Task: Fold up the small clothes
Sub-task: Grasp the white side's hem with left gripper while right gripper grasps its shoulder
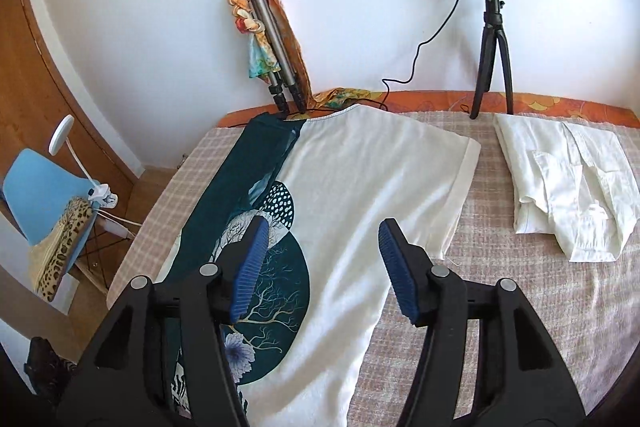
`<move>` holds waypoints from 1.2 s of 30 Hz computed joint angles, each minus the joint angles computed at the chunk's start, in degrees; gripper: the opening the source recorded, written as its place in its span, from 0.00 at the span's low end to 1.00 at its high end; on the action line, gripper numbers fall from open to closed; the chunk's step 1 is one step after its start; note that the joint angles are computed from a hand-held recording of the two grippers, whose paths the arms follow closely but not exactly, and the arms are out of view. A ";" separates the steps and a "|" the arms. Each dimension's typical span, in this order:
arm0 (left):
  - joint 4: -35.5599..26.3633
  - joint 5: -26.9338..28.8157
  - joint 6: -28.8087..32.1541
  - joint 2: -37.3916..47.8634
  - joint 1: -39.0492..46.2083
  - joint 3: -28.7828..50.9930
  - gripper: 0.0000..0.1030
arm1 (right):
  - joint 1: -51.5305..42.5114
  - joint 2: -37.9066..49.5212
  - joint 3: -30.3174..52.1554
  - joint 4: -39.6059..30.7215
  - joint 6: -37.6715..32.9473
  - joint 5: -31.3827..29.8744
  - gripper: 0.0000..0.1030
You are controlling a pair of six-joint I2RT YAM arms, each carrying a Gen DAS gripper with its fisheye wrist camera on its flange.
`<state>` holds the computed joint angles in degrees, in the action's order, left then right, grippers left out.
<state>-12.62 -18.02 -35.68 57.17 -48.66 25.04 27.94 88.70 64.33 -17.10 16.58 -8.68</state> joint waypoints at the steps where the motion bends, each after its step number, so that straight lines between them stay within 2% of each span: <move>1: 1.75 -0.06 -0.27 2.99 -1.55 1.09 0.20 | -1.86 -0.26 -1.03 0.76 0.53 -1.28 0.59; 2: 3.42 -0.06 -0.38 5.94 -3.03 2.23 0.22 | -3.85 -0.18 -1.72 1.38 0.92 -2.71 0.59; 5: 7.55 -1.19 -0.38 13.80 -7.63 5.78 0.42 | -8.78 1.70 -2.65 2.39 1.36 -6.23 0.59; 6: 8.47 -1.75 0.08 16.20 -9.00 7.15 0.43 | -10.15 2.54 -2.87 2.78 1.25 -7.14 0.59; 10: 9.45 -5.14 3.90 26.29 -13.56 13.86 0.43 | -13.88 6.75 -2.59 3.75 1.00 -11.19 0.59; 13: 9.01 -4.00 6.12 32.83 -14.08 18.64 0.43 | -15.17 10.15 -1.89 4.76 1.06 -13.36 0.59; 15: 9.09 -3.33 6.55 35.78 -14.16 20.70 0.43 | -15.94 12.72 -0.92 5.28 1.81 -14.71 0.59; 19: 7.26 -6.11 6.93 40.90 -14.79 24.71 0.43 | -16.62 17.53 1.90 5.71 3.12 -15.97 0.59; 23: 7.62 -6.71 6.24 43.18 -13.51 25.41 0.43 | -16.56 22.46 5.49 5.75 4.95 -17.48 0.59; 25: 8.94 -6.70 5.50 43.42 -12.54 24.53 0.38 | -16.30 25.26 7.45 5.48 6.09 -17.99 0.59; 27: 9.30 -8.26 4.74 43.51 -11.98 24.26 0.14 | -15.73 28.01 9.85 4.33 6.51 -17.60 0.59; 29: 10.30 -6.94 4.33 42.63 -10.85 23.38 0.05 | -15.25 30.09 11.21 4.28 7.34 -17.44 0.59; 33: 13.73 -1.91 0.16 39.16 -8.73 19.99 0.03 | -14.38 32.13 12.93 5.31 7.77 -16.46 0.58; 36: 15.35 -1.83 -2.11 36.20 -9.23 18.13 0.03 | -14.16 33.35 14.19 5.87 8.44 -16.11 0.52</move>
<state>2.72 -19.85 -37.79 93.37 -57.89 43.17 13.78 122.05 78.51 -11.23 25.02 -24.79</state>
